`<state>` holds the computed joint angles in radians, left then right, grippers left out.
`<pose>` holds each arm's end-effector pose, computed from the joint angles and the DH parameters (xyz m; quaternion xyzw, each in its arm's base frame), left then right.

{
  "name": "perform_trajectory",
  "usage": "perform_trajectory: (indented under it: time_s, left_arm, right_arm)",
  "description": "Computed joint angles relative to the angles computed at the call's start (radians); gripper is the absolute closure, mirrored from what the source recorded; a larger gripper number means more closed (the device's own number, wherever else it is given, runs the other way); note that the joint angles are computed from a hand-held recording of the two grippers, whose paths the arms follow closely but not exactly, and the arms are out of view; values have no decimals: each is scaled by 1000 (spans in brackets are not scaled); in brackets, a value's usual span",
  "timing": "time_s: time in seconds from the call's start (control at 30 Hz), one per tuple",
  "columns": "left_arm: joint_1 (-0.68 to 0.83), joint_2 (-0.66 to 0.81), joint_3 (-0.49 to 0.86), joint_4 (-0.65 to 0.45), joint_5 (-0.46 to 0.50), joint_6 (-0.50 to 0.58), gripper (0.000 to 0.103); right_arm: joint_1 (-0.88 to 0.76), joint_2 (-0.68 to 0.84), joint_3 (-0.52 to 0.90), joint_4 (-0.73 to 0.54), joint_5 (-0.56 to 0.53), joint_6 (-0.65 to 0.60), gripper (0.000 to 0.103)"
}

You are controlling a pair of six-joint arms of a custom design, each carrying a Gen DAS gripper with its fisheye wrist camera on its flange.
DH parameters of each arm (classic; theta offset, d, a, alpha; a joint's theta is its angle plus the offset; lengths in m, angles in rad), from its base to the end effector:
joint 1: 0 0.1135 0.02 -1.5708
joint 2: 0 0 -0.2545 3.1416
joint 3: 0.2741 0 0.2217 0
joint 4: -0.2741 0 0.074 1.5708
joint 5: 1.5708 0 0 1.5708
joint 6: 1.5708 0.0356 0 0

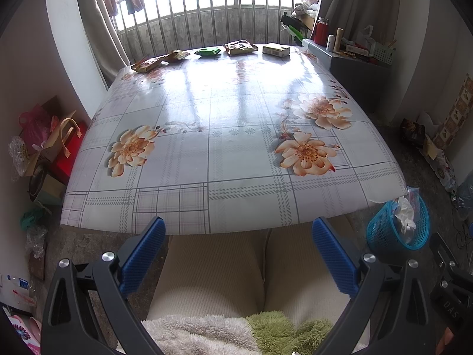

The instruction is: Collect trash

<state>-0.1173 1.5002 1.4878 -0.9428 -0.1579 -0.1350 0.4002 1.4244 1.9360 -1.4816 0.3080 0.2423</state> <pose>0.2780 -0.0271 0.3356 -0.0323 0.9498 0.0366 0.3091 0.1890 0.0682 0.4331 -0.0292 0.9446 -0.0467 0.3237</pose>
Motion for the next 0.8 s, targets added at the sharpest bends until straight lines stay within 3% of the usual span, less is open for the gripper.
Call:
perform_trajectory:
  time_s: [0.8]
  left_arm:
    - [4, 2, 3, -2, 4, 3, 6]
  right_arm:
    - [-12, -2, 1, 0, -10, -9, 8]
